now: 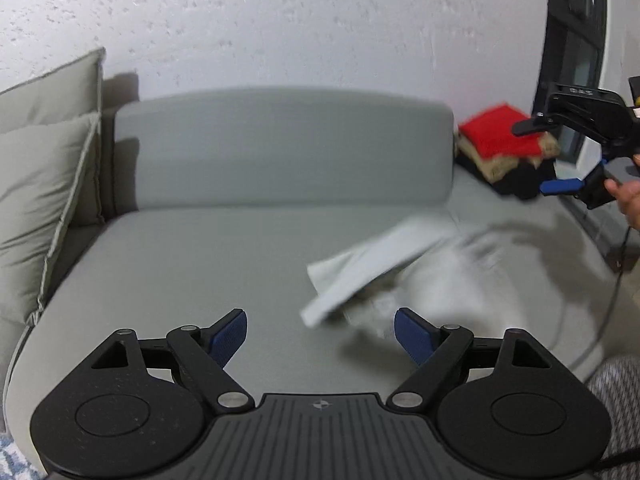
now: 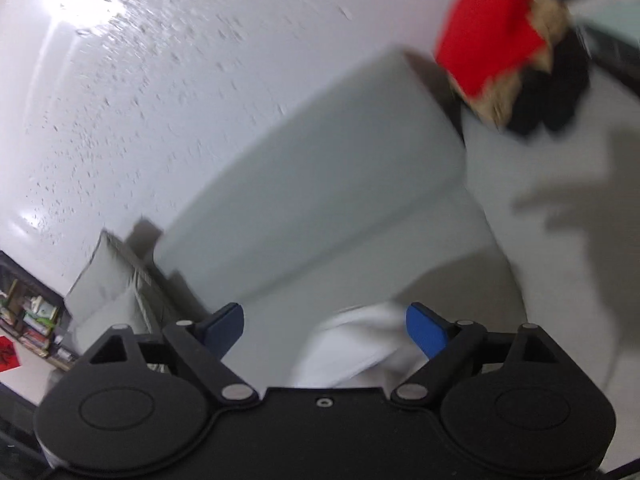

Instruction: Fold clothes

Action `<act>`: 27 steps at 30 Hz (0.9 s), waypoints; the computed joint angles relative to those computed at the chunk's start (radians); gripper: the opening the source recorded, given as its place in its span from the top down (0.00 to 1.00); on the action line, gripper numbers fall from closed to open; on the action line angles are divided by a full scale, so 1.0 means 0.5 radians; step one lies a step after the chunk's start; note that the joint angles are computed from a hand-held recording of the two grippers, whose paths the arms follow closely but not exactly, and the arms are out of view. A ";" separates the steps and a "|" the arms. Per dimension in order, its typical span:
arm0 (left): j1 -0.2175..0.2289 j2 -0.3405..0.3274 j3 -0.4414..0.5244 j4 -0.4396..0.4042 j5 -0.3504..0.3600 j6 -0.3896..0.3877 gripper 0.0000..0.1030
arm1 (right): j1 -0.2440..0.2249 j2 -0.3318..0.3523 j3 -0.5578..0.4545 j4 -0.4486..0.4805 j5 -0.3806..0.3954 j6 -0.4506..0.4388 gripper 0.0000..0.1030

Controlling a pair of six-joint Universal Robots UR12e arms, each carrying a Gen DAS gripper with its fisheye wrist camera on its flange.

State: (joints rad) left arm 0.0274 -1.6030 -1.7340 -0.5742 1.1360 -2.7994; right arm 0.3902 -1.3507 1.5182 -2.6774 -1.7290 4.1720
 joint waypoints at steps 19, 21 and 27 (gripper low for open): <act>-0.077 0.044 -0.041 -0.283 0.203 -0.045 0.21 | 0.107 0.057 0.474 -0.431 0.002 0.103 0.62; -0.066 0.047 -0.047 -0.274 0.204 -0.057 0.21 | 0.108 0.088 0.420 -0.301 -0.043 0.028 0.63; -0.016 0.043 -0.067 -0.217 0.160 -0.048 0.21 | 0.187 0.116 0.362 -0.319 -0.328 -0.058 0.98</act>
State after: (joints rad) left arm 0.0195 -1.5815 -1.7677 -0.6825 1.2162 -2.8234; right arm 0.4835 -1.2926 1.6990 -2.8370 -1.8930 4.1431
